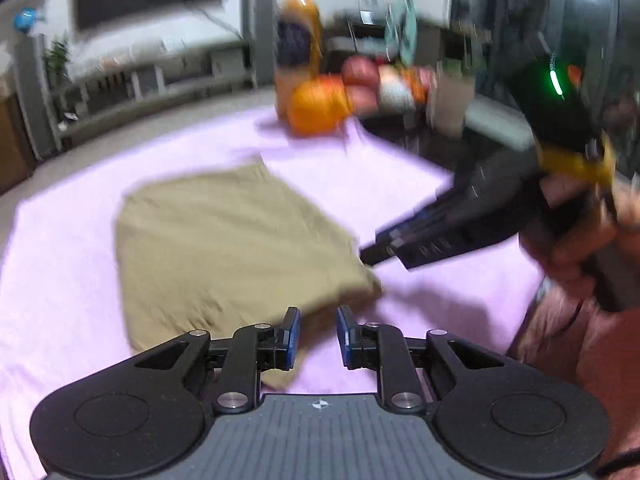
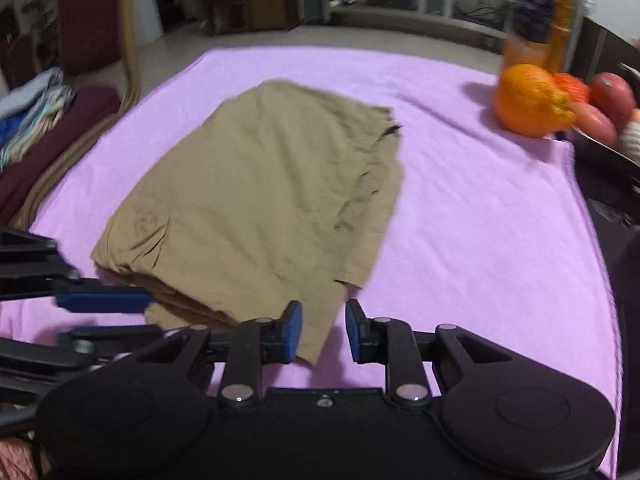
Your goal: Fold clothes
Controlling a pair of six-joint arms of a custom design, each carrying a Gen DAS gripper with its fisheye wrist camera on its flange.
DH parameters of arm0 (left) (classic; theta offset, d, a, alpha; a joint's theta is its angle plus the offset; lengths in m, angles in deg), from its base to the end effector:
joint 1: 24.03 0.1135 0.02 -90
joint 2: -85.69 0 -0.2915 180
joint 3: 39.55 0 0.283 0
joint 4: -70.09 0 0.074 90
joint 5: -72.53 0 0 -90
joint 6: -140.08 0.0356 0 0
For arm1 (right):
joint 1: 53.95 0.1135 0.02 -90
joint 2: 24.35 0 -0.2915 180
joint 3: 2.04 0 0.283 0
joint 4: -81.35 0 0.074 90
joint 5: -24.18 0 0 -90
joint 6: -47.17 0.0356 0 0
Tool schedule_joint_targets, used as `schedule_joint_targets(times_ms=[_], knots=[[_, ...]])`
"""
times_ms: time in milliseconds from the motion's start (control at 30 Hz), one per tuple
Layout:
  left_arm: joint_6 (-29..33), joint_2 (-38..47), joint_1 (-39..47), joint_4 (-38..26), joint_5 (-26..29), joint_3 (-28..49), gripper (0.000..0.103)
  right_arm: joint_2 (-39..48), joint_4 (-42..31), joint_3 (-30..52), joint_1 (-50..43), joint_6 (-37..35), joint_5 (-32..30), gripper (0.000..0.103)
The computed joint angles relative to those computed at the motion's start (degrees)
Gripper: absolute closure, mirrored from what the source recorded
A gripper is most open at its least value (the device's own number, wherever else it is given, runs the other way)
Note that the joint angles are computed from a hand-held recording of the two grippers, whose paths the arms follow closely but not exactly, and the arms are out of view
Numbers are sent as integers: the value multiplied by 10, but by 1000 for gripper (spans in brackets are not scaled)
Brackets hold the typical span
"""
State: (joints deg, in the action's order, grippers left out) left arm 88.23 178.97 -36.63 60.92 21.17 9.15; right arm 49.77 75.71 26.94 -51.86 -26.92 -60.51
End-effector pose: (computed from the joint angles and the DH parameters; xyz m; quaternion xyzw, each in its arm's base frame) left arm 0.2864 -0.0868 0.1238 0.4773 0.7662 -0.2417 0.3558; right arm 0.2090 0.0043 0.1085 0.1286 0.9323 0.0093 0.3380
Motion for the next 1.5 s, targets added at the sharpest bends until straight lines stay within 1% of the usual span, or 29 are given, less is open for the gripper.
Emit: schedule_joint_targets(times_ms=[33, 67, 100, 133, 200, 267, 333, 367, 400, 500, 567, 600, 633, 700, 800, 867, 900, 933, 1000, 1033, 1067, 1100, 1133, 1233, 1267, 1333, 1400, 1467, 1500], knots=[[-22, -6, 15, 10, 17, 2, 77, -33, 11, -15, -11, -5, -15, 93], [-52, -2, 23, 23, 20, 10, 77, -52, 24, -24, -19, -9, -34, 98], [-80, 9, 27, 38, 11, 19, 79, -66, 37, -29, -27, -12, -54, 98], [-97, 23, 28, 39, -2, 31, 86, -65, 47, -29, -34, -12, -77, 98], [-92, 48, 16, 36, -33, 41, 87, -31, 67, -17, -37, -7, -114, 98], [-87, 73, 4, 32, -64, 51, 88, 20, 88, 1, -26, -11, -131, 97], [-78, 86, -12, 44, -97, 47, 89, 65, 92, 21, -7, -25, -125, 97], [-78, 95, -18, 41, -109, 50, 92, 88, 87, 33, 5, -34, -114, 97], [-79, 104, -24, 37, -120, 53, 92, 111, 80, 45, 21, -43, -92, 97], [-68, 110, -19, 15, -120, 65, 92, 152, 59, 69, 68, -73, -13, 98], [-60, 114, -15, 1, -120, 74, 91, 138, 32, 72, 64, -69, -17, 98], [-56, 116, -13, -7, -120, 78, 90, 123, 20, 69, 48, -62, -37, 98], [-60, 111, -6, -30, -111, 90, 87, 104, 10, 64, 23, -52, -67, 98], [-79, 97, 22, -65, -60, 108, 86, 45, 19, 37, -40, -34, -137, 97], [-139, 78, 59, -65, 23, 133, 83, -59, 68, -13, -145, 8, -255, 93], [-188, 68, 73, -47, 46, 147, 76, -105, 117, -37, -213, 54, -334, 93], [-205, 65, 72, -48, 38, 159, 75, -120, 145, -45, -242, 81, -365, 93], [-220, 62, 71, -51, 28, 173, 75, -132, 168, -48, -261, 102, -382, 93], [-230, 58, 63, -46, -4, 191, 73, -141, 187, -39, -276, 118, -378, 92], [-231, 63, 54, -53, -26, 204, 68, -131, 189, -29, -274, 119, -368, 89], [-232, 69, 45, -61, -48, 218, 66, -114, 195, -22, -269, 123, -355, 84], [-231, 82, 34, -82, -71, 239, 66, -90, 204, -14, -262, 132, -342, 83], [-229, 98, 29, -88, -78, 249, 66, -62, 206, -5, -257, 141, -335, 81], [-225, 144, 18, -104, -96, 280, 66, 3, 185, 27, -230, 150, -311, 79], [-235, 157, 21, -103, -92, 283, 66, 11, 170, 33, -221, 146, -299, 76], [-258, 184, 34, -134, -73, 303, 65, 22, 145, 41, -207, 140, -278, 68], [-270, 199, 44, -152, -63, 320, 61, 37, 138, 43, -200, 142, -259, 61], [-277, 206, 46, -140, -76, 321, 56, 67, 130, 55, -199, 151, -242, 55], [-287, 212, 45, -138, -82, 327, 56, 84, 126, 62, -202, 158, -237, 55]])
